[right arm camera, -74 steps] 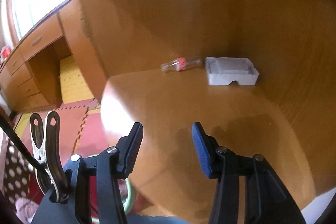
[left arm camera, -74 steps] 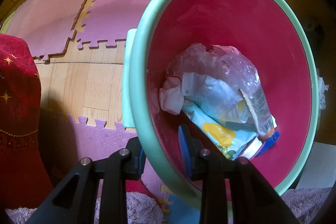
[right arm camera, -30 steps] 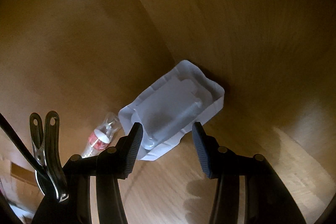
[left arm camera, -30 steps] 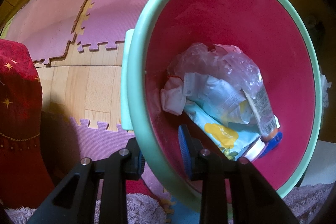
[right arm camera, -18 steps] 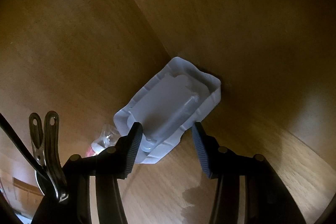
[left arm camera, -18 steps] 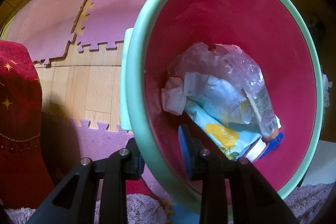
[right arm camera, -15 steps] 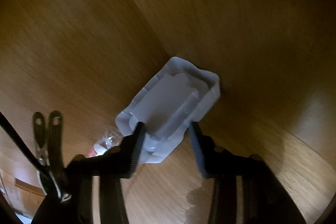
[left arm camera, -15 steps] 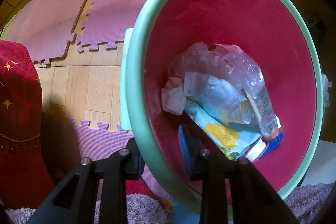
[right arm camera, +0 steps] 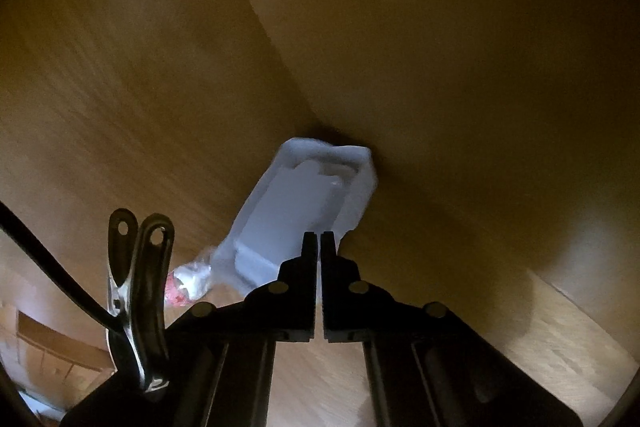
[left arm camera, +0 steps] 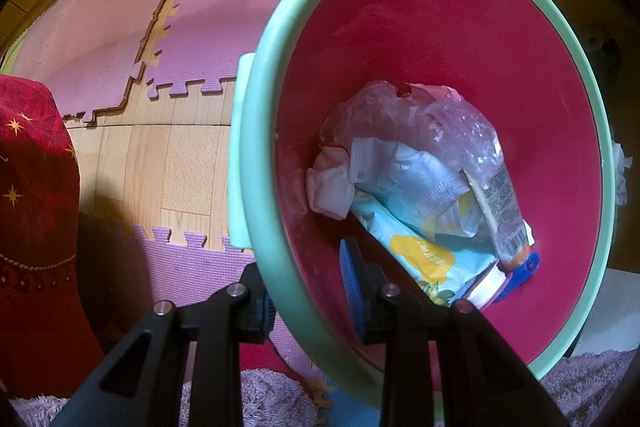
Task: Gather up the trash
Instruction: 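Close the right gripper on the edge of the white foam tray, then lift the white foam tray off the shelf with the right gripper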
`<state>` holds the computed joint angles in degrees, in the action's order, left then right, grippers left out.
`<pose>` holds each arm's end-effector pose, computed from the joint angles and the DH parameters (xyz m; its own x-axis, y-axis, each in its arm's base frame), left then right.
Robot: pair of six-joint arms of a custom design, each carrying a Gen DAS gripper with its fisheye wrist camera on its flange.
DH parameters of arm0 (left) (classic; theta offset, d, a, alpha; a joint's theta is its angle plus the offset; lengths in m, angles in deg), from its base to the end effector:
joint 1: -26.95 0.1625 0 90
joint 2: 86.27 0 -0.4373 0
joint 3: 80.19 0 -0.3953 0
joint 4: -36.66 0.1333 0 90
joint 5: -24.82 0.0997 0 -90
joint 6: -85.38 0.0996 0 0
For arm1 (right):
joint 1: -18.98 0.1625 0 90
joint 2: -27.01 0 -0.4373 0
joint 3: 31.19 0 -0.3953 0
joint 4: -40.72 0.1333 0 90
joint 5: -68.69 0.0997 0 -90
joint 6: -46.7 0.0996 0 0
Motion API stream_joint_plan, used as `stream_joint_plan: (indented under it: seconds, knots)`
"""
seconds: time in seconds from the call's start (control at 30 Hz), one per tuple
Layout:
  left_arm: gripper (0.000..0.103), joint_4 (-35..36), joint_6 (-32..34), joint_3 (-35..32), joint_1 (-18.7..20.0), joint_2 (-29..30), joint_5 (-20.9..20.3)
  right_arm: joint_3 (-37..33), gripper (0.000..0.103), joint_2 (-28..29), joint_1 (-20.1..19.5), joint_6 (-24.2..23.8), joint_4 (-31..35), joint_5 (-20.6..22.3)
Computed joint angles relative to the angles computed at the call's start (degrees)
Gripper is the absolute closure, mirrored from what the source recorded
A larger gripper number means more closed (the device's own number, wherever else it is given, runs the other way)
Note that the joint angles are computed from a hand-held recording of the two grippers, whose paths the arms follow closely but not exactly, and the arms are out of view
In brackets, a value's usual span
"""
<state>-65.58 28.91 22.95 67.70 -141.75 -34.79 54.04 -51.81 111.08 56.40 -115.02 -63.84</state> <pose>-0.2934 -0.4952 0.1028 -0.7030 0.0232 -0.7108 0.0568 0.9981 -0.0235 0.0876 -0.5888 0.5957 -0.7501 0.6320 0.1950 0.1092 0.4091 -0.9059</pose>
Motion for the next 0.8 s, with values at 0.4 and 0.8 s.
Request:
stream_joint_plan:
  seconds: [0.4, 0.8]
  knots:
    - [0.073, -0.15, -0.09, 0.12, 0.00, -0.04, -0.06, 7.01, 0.102, -6.03, -1.14, -0.66, -2.87, 2.81]
    - [0.073, -0.29, -0.26, 0.25, -0.01, -0.12, -0.12, 12.18, 0.102, -8.71, 0.94, -1.28, -5.78, -0.92]
